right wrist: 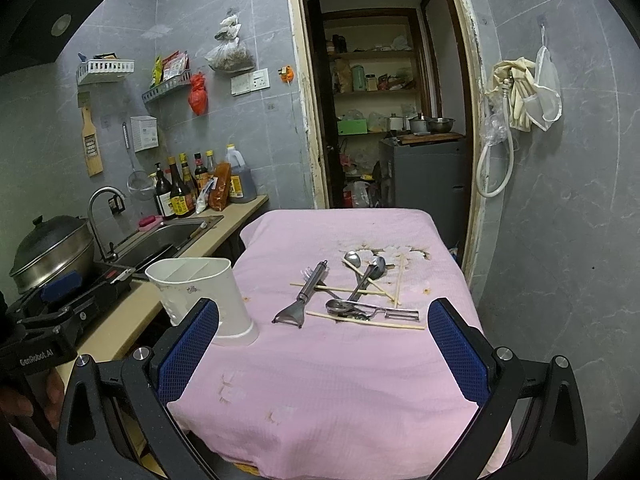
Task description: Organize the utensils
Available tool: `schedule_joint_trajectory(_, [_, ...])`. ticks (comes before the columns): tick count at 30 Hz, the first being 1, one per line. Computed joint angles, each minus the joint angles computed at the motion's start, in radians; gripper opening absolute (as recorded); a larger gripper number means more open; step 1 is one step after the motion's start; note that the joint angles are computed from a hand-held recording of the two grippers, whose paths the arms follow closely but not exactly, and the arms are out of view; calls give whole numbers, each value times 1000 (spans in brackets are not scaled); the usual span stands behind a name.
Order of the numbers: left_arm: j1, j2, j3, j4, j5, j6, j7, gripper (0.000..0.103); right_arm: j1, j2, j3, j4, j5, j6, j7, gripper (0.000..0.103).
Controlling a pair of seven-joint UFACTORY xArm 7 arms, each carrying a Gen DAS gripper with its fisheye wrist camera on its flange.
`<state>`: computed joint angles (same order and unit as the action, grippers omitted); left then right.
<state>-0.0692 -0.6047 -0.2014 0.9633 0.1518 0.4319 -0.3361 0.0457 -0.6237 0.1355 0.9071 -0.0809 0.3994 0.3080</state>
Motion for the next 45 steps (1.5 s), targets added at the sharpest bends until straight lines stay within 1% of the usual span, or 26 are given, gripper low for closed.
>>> schedule_joint_trajectory(7, [2,75,0,42,11,-58,11,103,-57,22,22,31,-41,-19,42,102])
schedule_joint_trajectory(9, [2,110,1,68,15,-76,16,103,-82,36,31,47,-64,-21,56,102])
schedule_joint_trajectory(13, [3,187,-6,134,24,-99,6,103,-107,70,24,76,-90,-28,67,102])
schedule_joint_trajectory(17, [2,277,-20,211,54,-125,-16,103,-128,132,1,125,-112,-42,58,102])
schedule_joint_trajectory(21, [8,392,-47,319,137,-132,-79,103,-123,225,-42,197,-111,-69,15,102])
schedule_joint_trajectory(24, [2,498,-63,432,241,-102,-175,103,-110,314,-75,272,-95,-76,-30,102])
schedule_joint_trajectory(27, [-30,609,-58,557,356,-54,-278,103,-90,395,-109,335,-58,-83,-83,102])
schedule_joint_trajectory(30, [-92,714,-27,679,481,12,-389,103,-66,500,-151,412,24,-104,-172,102])
schedule_joint_trajectory(32, [-142,773,4,746,546,54,-452,103,-64,555,-158,449,62,-114,-209,102])
schedule_joint_trajectory(34, [-191,834,37,819,591,96,-491,103,-65,617,-163,494,123,-115,-267,102])
schedule_joint_trajectory(35, [-213,859,52,846,603,113,-501,103,-68,658,-162,532,177,-106,-314,101])
schedule_joint_trajectory(36, [-231,884,66,874,605,128,-501,103,-78,702,-154,574,244,-94,-373,97])
schedule_joint_trajectory(37, [-249,917,77,912,603,148,-494,102,-87,721,-145,584,279,-93,-403,95])
schedule_joint_trajectory(39, [-272,974,93,982,570,192,-458,97,-111,804,-124,671,345,-41,-460,83])
schedule_joint_trajectory(40, [-281,1013,95,1031,538,225,-428,94,-122,844,-114,715,365,-10,-473,81])
schedule_joint_trajectory(42, [-298,1079,105,1116,487,286,-386,88,-146,926,-93,813,402,64,-492,68])
schedule_joint_trajectory(43, [-304,1122,107,1175,451,328,-359,84,-153,952,-87,842,408,86,-494,65])
schedule_joint_trajectory(45, [-315,1198,115,1284,392,407,-312,79,-164,1038,-77,944,413,156,-487,54])
